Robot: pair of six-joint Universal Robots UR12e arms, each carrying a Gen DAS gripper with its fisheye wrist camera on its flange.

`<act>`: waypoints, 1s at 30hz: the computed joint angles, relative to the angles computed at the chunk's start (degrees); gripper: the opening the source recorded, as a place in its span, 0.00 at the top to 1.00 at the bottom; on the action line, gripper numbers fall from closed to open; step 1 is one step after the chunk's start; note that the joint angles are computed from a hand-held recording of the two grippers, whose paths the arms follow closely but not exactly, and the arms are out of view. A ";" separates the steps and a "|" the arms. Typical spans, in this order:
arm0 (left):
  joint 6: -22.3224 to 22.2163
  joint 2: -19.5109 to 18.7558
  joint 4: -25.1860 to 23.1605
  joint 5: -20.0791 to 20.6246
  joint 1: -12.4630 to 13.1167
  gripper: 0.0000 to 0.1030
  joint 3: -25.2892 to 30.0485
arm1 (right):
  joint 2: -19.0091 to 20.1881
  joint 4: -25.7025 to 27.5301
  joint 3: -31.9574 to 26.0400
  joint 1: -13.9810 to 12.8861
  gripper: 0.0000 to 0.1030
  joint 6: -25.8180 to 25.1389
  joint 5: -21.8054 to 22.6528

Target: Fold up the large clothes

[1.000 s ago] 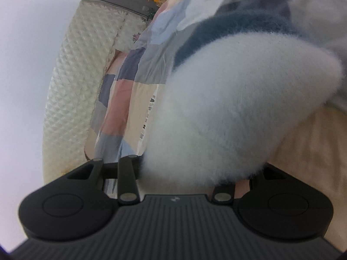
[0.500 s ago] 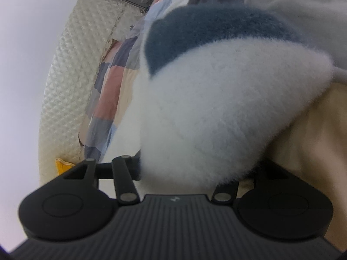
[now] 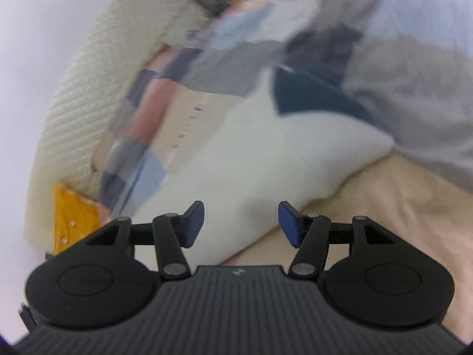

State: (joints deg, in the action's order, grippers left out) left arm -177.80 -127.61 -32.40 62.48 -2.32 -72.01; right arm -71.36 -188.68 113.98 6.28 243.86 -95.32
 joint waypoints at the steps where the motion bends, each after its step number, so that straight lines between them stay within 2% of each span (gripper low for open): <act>1: 0.83 1.38 0.36 1.62 -0.19 0.37 -0.91 | -0.97 -1.10 0.67 0.56 0.42 -1.56 -0.63; 7: 5.22 10.20 5.34 2.29 0.30 0.37 -8.99 | -5.99 1.22 0.32 4.02 0.42 -11.47 -4.61; 14: 8.89 20.68 10.88 3.26 1.49 0.37 -18.90 | -10.85 4.63 -0.21 10.34 0.42 -20.77 -12.85; 20: 11.98 29.57 14.72 -1.73 4.26 0.37 -28.16 | -12.89 5.02 0.12 15.64 0.42 -25.36 -17.62; 23: 13.54 33.17 18.70 -2.30 5.33 0.37 -32.62 | -13.19 3.77 0.52 18.68 0.42 -28.50 -21.25; 27: 14.80 36.81 21.04 -6.28 7.11 0.37 -37.28 | -13.36 1.97 1.27 22.14 0.42 -32.46 -25.93; 30: 16.25 38.70 23.63 -7.78 7.63 0.33 -40.53 | -13.69 1.36 2.24 23.68 0.42 -33.11 -27.80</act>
State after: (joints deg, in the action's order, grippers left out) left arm -161.55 -88.91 -8.77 54.70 5.31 -112.53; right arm -85.06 -187.32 116.22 29.96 210.76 -123.12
